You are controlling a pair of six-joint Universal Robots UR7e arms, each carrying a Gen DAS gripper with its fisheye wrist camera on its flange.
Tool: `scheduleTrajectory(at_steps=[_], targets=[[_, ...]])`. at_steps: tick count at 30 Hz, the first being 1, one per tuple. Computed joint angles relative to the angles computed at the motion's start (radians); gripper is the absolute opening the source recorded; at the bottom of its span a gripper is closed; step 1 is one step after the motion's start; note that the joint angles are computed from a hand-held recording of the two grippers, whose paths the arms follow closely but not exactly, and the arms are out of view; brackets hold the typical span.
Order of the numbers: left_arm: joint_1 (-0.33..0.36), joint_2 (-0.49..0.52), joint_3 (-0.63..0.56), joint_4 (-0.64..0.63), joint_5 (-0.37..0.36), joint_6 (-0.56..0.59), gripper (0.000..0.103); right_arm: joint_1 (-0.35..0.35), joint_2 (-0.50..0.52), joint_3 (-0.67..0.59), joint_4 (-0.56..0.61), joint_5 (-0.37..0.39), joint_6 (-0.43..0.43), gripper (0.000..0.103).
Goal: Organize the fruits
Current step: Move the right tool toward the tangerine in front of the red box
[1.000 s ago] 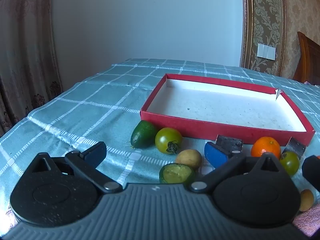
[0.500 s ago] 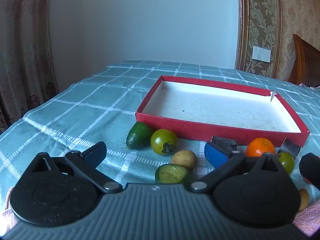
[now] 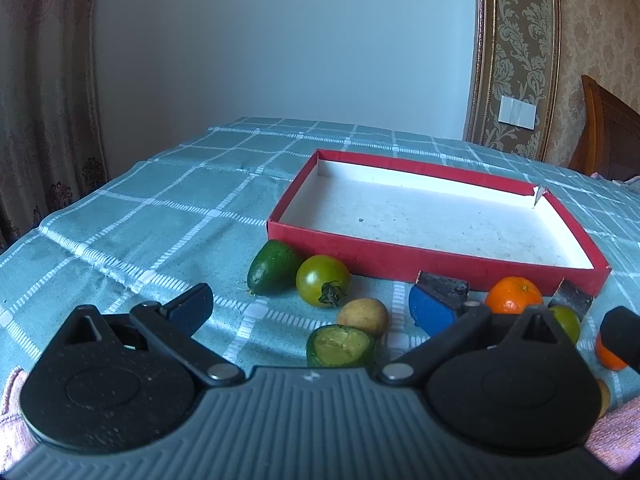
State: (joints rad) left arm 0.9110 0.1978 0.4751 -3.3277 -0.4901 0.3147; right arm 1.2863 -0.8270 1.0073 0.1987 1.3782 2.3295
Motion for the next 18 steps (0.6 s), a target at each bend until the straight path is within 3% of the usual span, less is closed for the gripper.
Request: scheduleTrajectory(at_steps=[18], targets=[[-0.001,-0.022,0.043,-0.016,-0.021,-0.001,0.103,-0.009,-0.036,0.004,0.020,-0.030,0.035,0.103]])
